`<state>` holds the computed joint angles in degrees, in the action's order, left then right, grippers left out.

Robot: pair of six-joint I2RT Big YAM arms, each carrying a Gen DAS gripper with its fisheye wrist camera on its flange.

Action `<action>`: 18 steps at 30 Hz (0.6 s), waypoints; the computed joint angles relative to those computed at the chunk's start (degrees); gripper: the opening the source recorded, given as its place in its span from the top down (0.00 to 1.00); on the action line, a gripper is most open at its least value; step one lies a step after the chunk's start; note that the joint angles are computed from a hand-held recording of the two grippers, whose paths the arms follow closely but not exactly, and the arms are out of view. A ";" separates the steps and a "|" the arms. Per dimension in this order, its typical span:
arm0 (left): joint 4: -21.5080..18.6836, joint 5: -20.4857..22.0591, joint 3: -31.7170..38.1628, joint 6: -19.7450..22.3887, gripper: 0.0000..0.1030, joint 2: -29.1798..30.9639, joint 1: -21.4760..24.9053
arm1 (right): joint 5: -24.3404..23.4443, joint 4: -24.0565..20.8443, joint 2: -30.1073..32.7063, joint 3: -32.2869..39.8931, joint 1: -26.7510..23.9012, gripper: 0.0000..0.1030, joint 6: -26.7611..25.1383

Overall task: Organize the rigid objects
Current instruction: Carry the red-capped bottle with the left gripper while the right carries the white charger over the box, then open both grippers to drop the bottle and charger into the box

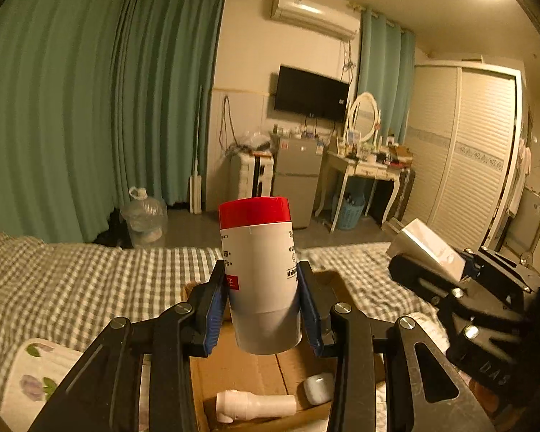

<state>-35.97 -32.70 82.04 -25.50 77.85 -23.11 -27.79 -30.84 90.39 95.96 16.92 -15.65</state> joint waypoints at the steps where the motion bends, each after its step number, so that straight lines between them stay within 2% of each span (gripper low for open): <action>1: -0.11 1.09 0.10 -0.07 0.63 1.01 0.73 | 0.59 -0.48 1.37 0.72 0.40 0.62 -0.51; 9: -3.34 6.32 1.22 -2.40 0.63 8.02 4.02 | 1.58 -6.35 12.14 7.53 0.51 0.62 -2.48; 14: -8.33 6.49 1.84 -5.03 0.63 11.49 4.81 | 2.77 -9.64 15.95 9.31 0.32 0.62 -3.73; 16: -8.87 5.92 1.76 -4.76 0.63 11.76 4.70 | 3.07 -11.71 17.30 10.27 0.47 0.62 -4.43; 18: -9.43 6.10 2.15 -4.73 0.63 11.97 4.74 | 5.07 -11.41 17.47 9.58 1.08 0.62 -6.27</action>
<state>-45.40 -26.59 84.19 -30.24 89.82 -18.37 -22.71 -42.26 107.87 105.54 18.00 -21.92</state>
